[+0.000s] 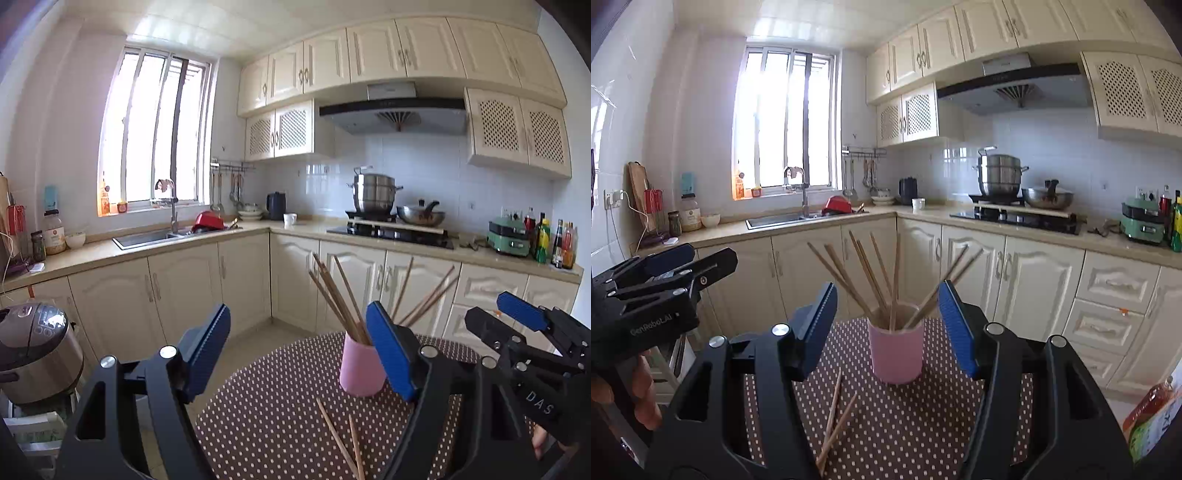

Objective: Organize utensils
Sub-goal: 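Move both open grippers back down to the last chopsticks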

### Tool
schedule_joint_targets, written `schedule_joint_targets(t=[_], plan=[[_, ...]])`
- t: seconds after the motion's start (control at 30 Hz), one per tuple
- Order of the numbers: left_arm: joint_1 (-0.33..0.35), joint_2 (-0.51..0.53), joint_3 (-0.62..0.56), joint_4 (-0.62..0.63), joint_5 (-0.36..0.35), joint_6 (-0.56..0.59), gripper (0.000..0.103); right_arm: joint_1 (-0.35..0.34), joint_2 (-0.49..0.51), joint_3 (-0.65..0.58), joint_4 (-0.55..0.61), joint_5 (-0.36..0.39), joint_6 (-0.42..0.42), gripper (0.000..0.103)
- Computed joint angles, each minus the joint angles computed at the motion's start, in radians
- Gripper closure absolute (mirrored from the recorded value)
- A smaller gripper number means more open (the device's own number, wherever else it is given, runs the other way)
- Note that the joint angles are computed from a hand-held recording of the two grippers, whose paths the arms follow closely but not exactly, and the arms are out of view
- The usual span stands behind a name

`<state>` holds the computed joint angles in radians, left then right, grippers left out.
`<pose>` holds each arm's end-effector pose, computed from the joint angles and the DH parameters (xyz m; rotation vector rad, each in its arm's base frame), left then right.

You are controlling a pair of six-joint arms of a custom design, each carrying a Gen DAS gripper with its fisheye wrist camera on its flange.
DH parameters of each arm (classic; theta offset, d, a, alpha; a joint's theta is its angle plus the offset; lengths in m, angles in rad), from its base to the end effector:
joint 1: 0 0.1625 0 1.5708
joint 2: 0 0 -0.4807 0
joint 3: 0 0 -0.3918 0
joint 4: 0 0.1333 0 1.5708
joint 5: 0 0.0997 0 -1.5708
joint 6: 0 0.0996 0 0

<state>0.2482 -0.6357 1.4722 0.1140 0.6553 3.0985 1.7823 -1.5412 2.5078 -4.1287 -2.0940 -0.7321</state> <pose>-0.5328 -0.3540 0.0497 1.1519 2.1957 -1.3703 0.1491 -0.2963 0.4220 0.3691 -1.7751 1.6046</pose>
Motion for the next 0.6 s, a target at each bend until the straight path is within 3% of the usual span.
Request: schedule_joint_targets(t=[0.23,0.37,0.53,0.57,0.6], plan=[[0.005,0.085,-0.035,0.169,0.044,-0.103,0.028,-0.093,-0.043,0.078,0.042,0.001,0.095,0.045],[0.025,0.158,-0.086,0.300,0.110,-0.192,0.028,-0.165,-0.047,0.116,0.078,0.025,0.159,0.045],[0.057,0.221,-0.133,0.374,0.174,-0.223,0.028,-0.253,-0.048,0.153,0.111,0.074,0.206,0.045],[0.066,0.239,-0.150,0.397,0.185,-0.233,0.029,-0.272,-0.049,0.159,0.116,0.087,0.210,0.045],[0.072,0.248,-0.157,0.406,0.194,-0.237,0.037,-0.291,-0.050,0.164,0.124,0.100,0.215,0.045]])
